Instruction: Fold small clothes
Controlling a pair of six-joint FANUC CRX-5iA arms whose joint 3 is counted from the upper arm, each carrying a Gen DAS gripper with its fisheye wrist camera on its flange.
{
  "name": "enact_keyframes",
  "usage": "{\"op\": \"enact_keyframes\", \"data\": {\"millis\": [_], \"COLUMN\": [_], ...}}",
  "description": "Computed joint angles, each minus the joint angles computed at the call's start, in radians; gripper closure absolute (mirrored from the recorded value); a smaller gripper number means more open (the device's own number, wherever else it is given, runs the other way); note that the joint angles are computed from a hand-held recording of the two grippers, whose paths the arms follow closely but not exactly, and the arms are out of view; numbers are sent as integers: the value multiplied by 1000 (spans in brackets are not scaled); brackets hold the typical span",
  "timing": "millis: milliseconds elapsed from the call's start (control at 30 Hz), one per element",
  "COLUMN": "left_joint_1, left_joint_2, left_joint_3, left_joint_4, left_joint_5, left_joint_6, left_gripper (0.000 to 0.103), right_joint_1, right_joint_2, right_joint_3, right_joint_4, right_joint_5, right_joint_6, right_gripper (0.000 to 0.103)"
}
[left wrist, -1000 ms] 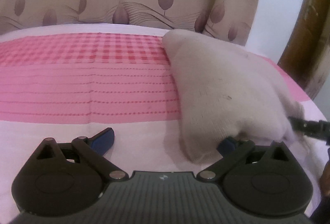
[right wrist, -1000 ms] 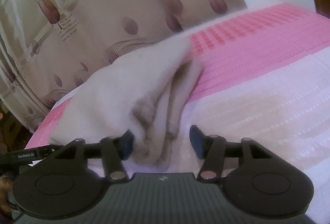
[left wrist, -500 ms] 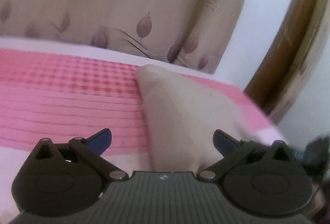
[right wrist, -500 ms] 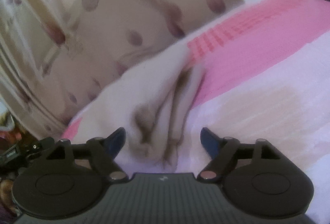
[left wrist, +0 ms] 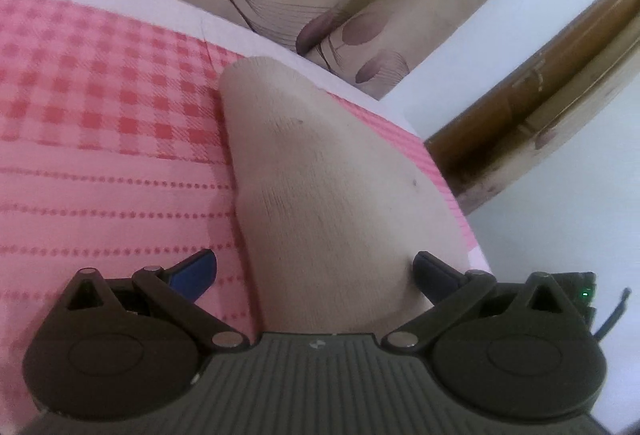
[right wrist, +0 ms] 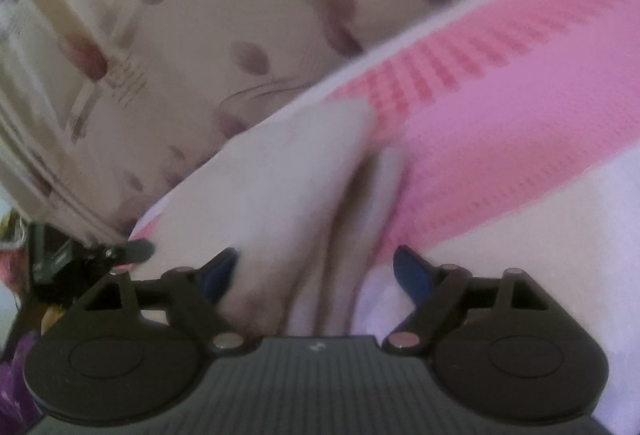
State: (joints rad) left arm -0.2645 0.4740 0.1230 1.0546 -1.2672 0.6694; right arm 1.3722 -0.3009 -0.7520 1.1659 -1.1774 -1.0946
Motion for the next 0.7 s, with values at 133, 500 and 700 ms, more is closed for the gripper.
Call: {"op": "enact_keyframes", "data": {"millis": [133, 500, 700], "left_joint_1": [-12, -44, -45], "left_joint_2": [63, -2, -13], "left_joint_3": [53, -16, -38], "left_joint_4": [42, 13, 25], "left_joint_5": [-54, 71, 89], "left_joint_6": [-13, -110, -131], "left_gripper": [2, 33, 37], "right_joint_1": [-96, -194, -214], "right_joint_2": [-30, -31, -27], "right_joint_3": [-38, -72, -76], "right_joint_4": [64, 175, 197], "right_joint_5": [140, 276, 294], "right_joint_6": [24, -82, -95], "right_gripper": [18, 41, 51]}}
